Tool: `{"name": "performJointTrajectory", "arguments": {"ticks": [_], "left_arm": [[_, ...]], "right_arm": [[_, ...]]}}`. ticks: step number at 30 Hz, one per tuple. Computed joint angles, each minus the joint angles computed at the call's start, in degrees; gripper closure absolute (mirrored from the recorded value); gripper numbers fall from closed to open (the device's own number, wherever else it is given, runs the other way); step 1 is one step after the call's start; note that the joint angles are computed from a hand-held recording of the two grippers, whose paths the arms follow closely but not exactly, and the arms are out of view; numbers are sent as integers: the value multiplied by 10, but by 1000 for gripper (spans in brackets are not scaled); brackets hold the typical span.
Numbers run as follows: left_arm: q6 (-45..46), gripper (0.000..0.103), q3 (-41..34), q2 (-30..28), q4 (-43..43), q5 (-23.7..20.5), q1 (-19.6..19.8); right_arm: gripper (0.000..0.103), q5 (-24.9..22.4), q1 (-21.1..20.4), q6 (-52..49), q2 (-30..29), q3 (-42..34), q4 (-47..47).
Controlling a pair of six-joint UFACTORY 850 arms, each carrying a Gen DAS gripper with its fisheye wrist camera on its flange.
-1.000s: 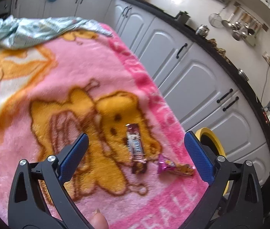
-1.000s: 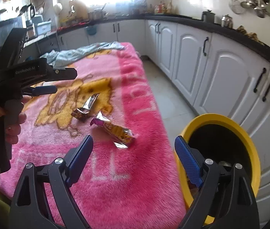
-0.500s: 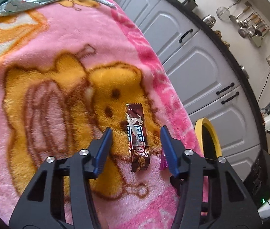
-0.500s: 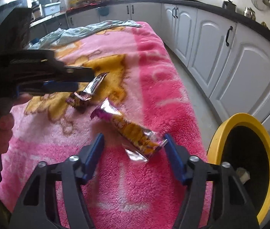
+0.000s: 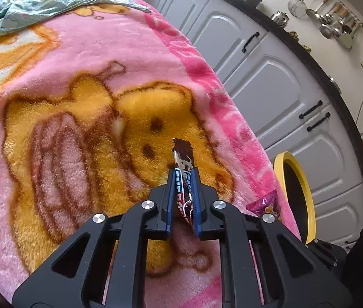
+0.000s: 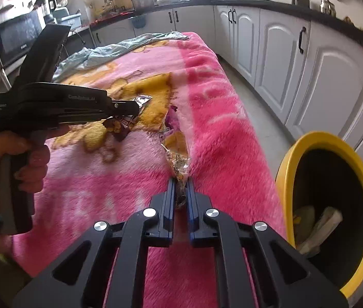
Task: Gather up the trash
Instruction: 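Grasp the chocolate bar wrapper with the left tool while the right tool grasps the pink snack wrapper, then carry both wrappers over the bin and open both tools to drop them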
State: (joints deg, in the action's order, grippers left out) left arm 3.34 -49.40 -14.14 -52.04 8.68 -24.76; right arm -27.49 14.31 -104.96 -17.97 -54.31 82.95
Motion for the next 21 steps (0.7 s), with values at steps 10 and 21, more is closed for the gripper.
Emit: {"name": "performJointTrajectory", "arguments": {"ticks": [10, 21], "left_arm": [[95, 97, -8, 18, -61, 17, -39], [200, 97, -43, 25, -129, 35, -79]], "right_arm": [[95, -45, -41, -19, 55, 35, 34], [95, -47, -102, -52, 99, 50, 80]]}}
